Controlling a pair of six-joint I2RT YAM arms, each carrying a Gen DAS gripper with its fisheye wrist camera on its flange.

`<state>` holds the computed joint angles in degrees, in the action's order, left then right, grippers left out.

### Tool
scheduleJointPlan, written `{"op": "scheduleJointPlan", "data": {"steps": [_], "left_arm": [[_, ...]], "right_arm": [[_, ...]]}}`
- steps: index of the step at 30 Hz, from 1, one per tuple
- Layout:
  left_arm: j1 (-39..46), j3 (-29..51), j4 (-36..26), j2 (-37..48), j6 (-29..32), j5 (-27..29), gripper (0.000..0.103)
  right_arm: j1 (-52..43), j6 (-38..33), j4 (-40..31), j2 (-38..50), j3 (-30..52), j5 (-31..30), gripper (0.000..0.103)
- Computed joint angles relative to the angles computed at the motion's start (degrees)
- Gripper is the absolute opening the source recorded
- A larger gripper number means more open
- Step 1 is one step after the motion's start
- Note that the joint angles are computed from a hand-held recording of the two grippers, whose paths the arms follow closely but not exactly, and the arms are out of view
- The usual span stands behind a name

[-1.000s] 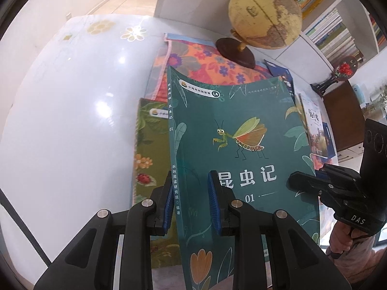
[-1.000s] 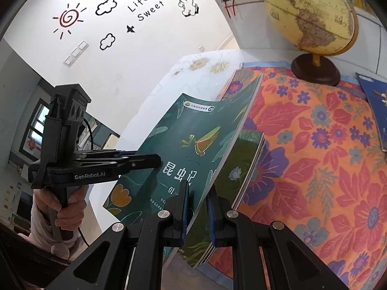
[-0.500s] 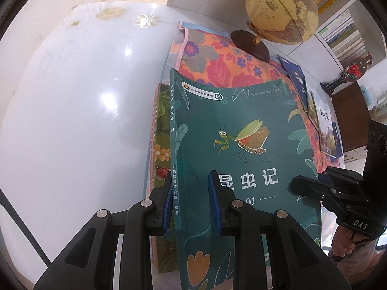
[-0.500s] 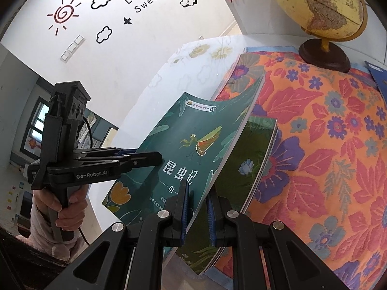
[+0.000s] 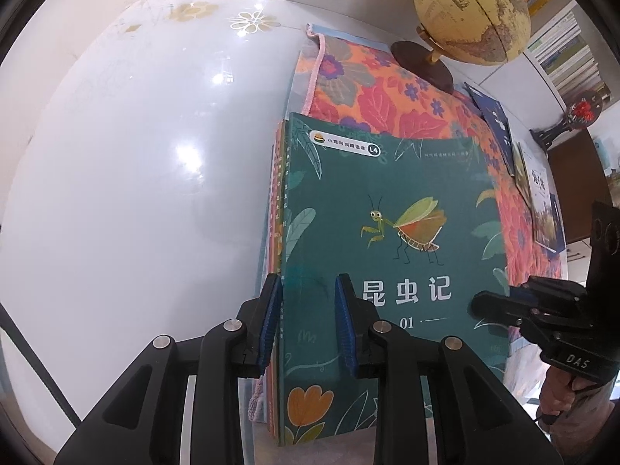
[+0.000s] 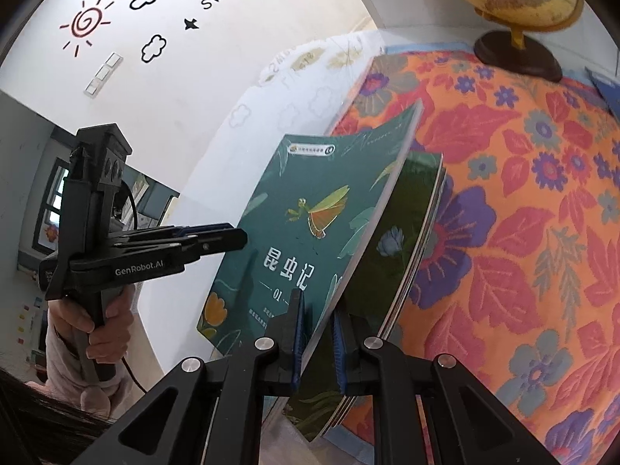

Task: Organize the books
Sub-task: 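Stand the mantis-cover book upright against the butterfly-cover book, then open both tools and withdraw from the standing mantis-cover book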

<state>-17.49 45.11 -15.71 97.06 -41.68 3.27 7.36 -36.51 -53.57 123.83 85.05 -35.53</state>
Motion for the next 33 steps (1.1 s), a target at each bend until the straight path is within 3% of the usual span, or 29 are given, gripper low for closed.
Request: {"op": "scheduleJointPlan", "data": {"steps": [21,26,29,33], "left_arm": [[-0.5,2.2,-4.6,2.6,-1.8,-0.5,0.034],[-0.5,3.3,-6.4,3.2,-2.0,-1.4,0.041],[-1.4,5.1,-8.7,4.1,-1.8,-3.3,0.043],[-2.6,7.0,-11.1,5.2,-2.3,-6.0,0.048]], "right_arm": [[-1.3,2.6,-1.9,6.0,3.8,-0.1,0.018],[-2.0,4.0,-6.2,7.4,7.5,2.4,0.019],[-1.6,5.3,-3.8,6.1,6.1,8.2,0.023],[-3.6,4.9,-8.3,10.9,9.7,2.7,0.028]]}}
